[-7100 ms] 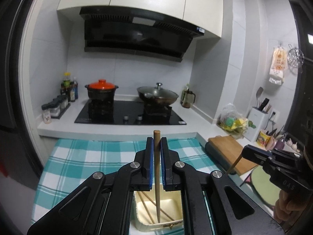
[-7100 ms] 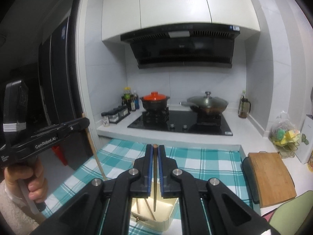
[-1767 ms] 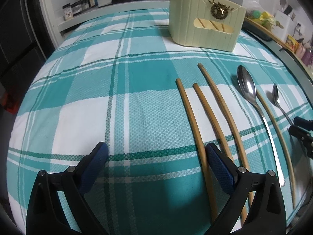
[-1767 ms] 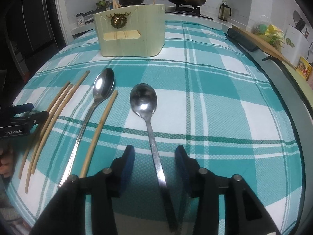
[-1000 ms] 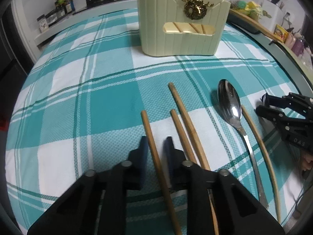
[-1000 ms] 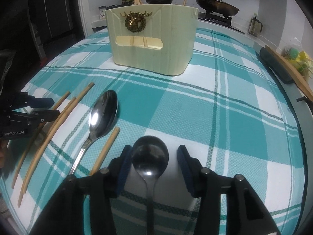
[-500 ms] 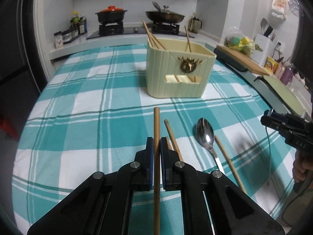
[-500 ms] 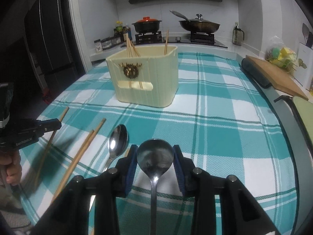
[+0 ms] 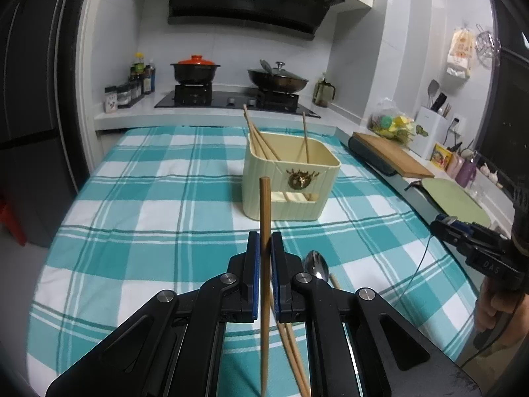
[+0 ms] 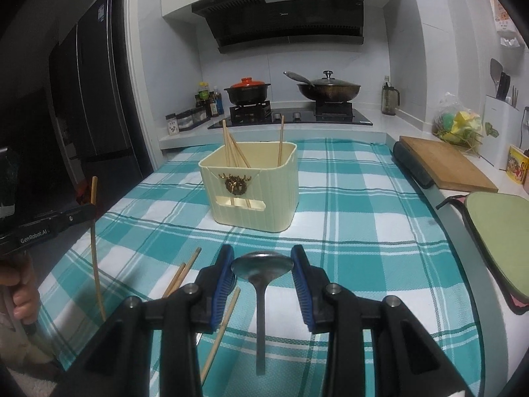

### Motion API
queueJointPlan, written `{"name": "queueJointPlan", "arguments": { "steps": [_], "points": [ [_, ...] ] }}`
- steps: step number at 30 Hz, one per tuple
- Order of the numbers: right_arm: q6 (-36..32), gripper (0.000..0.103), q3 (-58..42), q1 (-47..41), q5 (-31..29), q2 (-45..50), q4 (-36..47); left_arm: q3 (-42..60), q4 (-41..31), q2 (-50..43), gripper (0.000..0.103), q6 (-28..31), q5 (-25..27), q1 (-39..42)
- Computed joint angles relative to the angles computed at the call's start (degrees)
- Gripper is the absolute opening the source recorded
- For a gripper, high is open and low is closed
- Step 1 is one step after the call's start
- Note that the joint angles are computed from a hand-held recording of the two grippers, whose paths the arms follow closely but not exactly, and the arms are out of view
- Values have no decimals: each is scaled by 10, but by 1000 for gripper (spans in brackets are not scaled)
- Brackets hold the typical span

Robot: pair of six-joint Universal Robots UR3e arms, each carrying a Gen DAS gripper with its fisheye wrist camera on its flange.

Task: Organize utensils
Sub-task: 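Lift and carry the chopstick in the left tool while the right tool carries the spoon to the caddy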

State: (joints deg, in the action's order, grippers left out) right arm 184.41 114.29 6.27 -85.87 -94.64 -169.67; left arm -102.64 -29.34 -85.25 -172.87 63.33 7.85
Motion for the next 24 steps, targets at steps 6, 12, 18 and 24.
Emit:
{"name": "queueJointPlan", "arguments": {
  "steps": [6,12,18,24],
  "points": [
    [3,36,-12,-6,3,-17,13,10,-9,14,4,-5,-26,20],
    [-3,36,-51,-12,12,-22,42,43,-32,1,4,-2,-46,31],
    [-9,36,-116,-21,27,-10,86,95,-63,-11,4,9,-67,37],
    [-13,36,-204,-31,46,21,131,197,-114,-43,4,8,-95,44]
  ]
}}
